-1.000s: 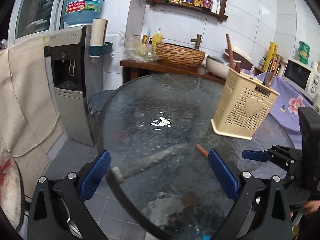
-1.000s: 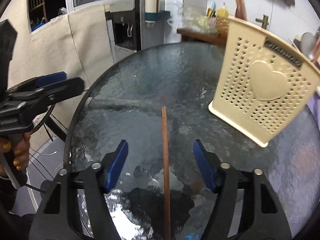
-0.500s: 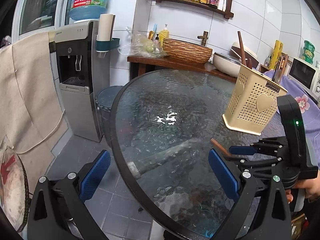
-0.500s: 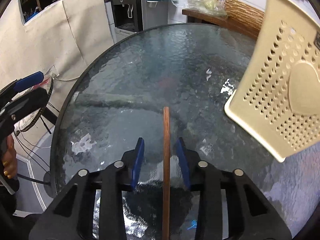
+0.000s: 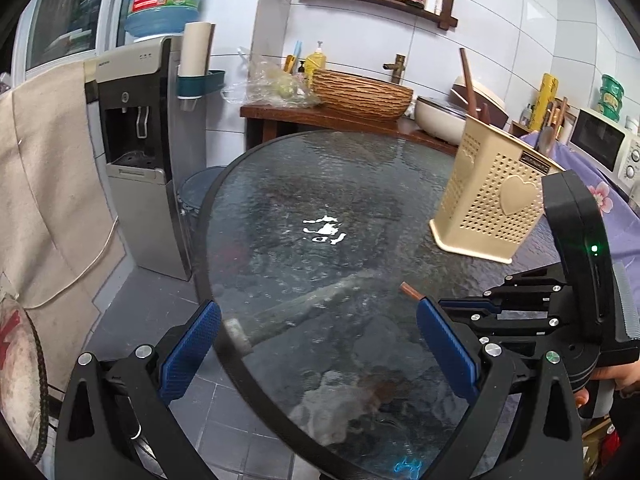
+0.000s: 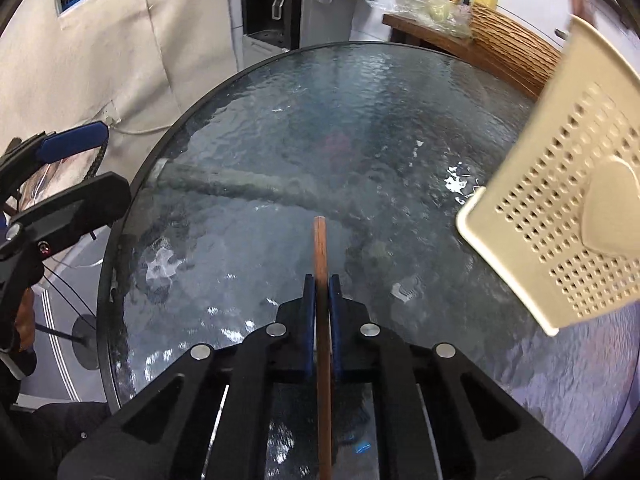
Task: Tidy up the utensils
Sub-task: 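Grasp the brown chopstick on the table with the right tool, then lift the brown chopstick up and lower it into the beige holder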
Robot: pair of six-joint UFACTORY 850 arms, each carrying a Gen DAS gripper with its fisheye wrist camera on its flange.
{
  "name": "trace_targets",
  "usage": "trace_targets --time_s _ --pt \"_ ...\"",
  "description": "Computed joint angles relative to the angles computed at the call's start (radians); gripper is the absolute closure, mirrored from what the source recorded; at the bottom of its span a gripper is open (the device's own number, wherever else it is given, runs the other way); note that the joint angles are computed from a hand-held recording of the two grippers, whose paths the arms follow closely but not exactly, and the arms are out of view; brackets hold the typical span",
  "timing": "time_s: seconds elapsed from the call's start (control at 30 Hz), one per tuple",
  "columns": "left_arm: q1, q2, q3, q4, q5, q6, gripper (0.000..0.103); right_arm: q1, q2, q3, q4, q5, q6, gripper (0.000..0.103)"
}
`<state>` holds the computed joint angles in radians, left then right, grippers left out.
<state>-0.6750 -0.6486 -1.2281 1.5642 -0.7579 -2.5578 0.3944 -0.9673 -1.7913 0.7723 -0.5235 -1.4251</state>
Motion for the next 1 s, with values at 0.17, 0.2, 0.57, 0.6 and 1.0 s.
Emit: trace_targets --time_s 0.17,0.2,0.57,0.6,1.0 --pt "-0.005 -0.018 -0.039 -0.005 0.007 0.036 0.007 -0.056 0.039 0.036 0.183 -0.042 -0.116 0.096" --pt "-0.005 -0.023 -0.049 -0.001 0.015 0.039 0.007 -0.067 0.041 0.032 0.205 -0.057 -0.122 0.096" --pt "-0.025 -0.084 -0.177 -0.039 0.03 0.182 0.007 -0.208 0.124 0.059 0.467 -0.231 -0.22 0.096" --pt "-0.027 -0.088 -0.188 -0.042 0.03 0.194 0.007 -0.217 0.129 0.06 0.478 -0.24 -0.226 0.096" --pt "-0.024 -0.103 -0.277 -0.057 0.05 0.274 0.007 -0.292 0.199 0.083 0.592 -0.384 -0.256 0.096"
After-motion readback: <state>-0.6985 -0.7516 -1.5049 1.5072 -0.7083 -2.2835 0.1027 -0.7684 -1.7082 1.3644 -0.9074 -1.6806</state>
